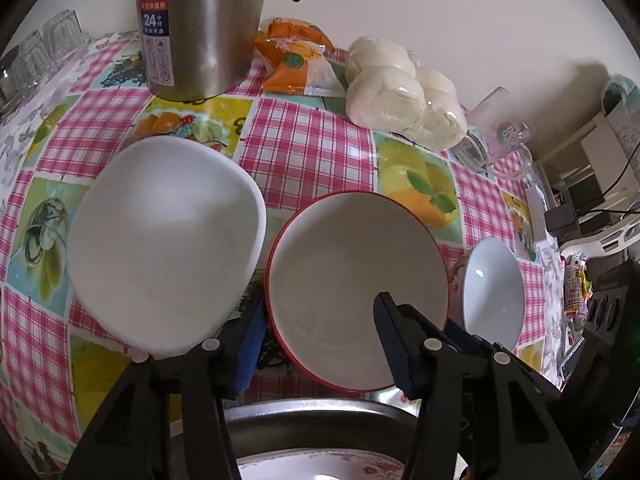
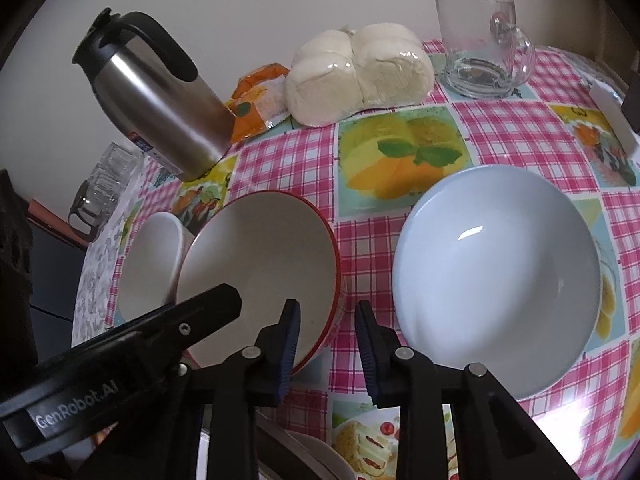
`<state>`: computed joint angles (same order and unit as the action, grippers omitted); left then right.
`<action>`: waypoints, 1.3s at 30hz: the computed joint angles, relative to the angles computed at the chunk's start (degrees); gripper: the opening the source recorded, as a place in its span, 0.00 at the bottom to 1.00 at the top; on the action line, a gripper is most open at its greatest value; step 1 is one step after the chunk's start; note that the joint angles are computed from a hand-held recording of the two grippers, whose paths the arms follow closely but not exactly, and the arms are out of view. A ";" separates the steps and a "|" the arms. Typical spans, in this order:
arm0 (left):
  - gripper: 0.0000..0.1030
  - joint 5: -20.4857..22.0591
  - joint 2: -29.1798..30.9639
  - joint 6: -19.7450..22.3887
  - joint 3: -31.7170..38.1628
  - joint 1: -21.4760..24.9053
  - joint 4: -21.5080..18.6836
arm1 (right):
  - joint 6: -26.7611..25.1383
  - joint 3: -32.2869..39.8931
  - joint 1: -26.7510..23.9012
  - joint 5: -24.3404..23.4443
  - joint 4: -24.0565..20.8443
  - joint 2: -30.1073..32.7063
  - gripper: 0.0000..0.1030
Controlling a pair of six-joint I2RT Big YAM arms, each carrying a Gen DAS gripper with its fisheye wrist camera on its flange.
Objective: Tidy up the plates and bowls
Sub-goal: 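Lift the red-rimmed bowl with both tools and carry it over the basin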
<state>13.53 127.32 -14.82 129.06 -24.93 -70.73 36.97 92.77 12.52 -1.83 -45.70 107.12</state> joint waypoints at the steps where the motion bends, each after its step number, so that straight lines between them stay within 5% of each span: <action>1: 0.54 0.12 0.26 -0.13 0.25 0.01 -0.08 | -0.15 0.12 0.01 0.22 -0.10 0.08 0.29; 20: 0.57 -0.11 2.21 1.44 1.74 -0.13 1.42 | -2.25 1.39 0.40 1.95 0.01 1.67 0.25; 31: 0.62 3.92 3.00 1.59 3.07 0.73 0.93 | -2.79 1.65 0.52 2.42 -0.30 1.82 0.24; 39: 0.62 0.57 3.59 4.33 3.96 -0.16 0.12 | -3.74 1.18 0.48 2.06 0.20 1.67 0.23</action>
<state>14.10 130.91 -10.50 133.02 -25.09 -70.61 33.23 93.95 12.99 0.23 -45.50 108.79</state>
